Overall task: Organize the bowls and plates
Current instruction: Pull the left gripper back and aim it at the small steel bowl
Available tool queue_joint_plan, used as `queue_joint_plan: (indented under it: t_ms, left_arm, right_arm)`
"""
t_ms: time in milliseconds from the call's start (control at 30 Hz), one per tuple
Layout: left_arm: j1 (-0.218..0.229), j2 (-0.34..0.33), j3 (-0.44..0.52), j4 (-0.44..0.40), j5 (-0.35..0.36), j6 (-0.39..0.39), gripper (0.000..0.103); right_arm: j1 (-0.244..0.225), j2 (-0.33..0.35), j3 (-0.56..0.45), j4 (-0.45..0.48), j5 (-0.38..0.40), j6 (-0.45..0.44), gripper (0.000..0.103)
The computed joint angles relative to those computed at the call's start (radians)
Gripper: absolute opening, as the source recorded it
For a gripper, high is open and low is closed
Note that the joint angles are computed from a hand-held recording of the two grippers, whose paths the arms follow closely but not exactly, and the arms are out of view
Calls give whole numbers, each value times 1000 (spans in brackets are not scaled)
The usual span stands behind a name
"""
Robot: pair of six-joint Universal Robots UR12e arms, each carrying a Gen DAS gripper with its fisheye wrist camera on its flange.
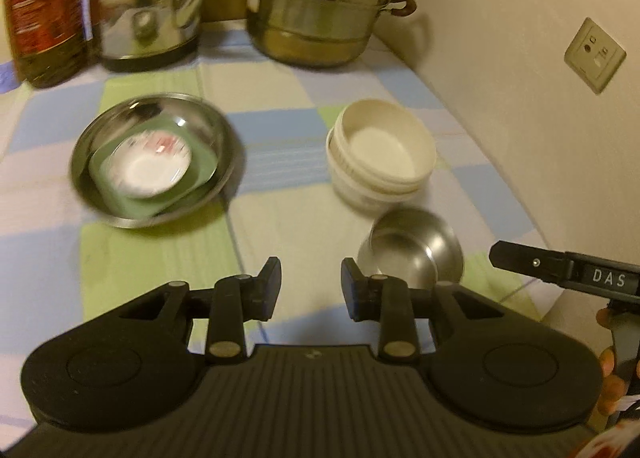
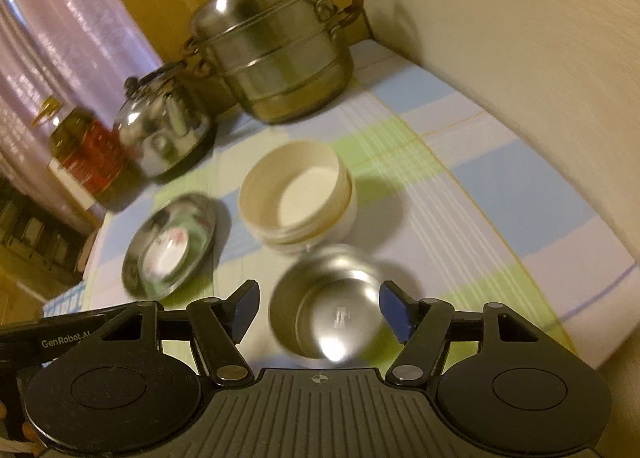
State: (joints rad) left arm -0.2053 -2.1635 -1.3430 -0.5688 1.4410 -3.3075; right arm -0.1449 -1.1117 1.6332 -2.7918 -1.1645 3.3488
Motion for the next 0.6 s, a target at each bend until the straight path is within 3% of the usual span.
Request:
queue_joint_plan:
  t_ms: [300,600]
  left_arm:
    - [-25,107,-167,62,74,-83,29]
    - [-52,152,-241,90,122,-136,29]
  right_arm:
    - [-17,-84,122,48,69,-110,68]
    - [-31,-129,183,77,89,-184,68]
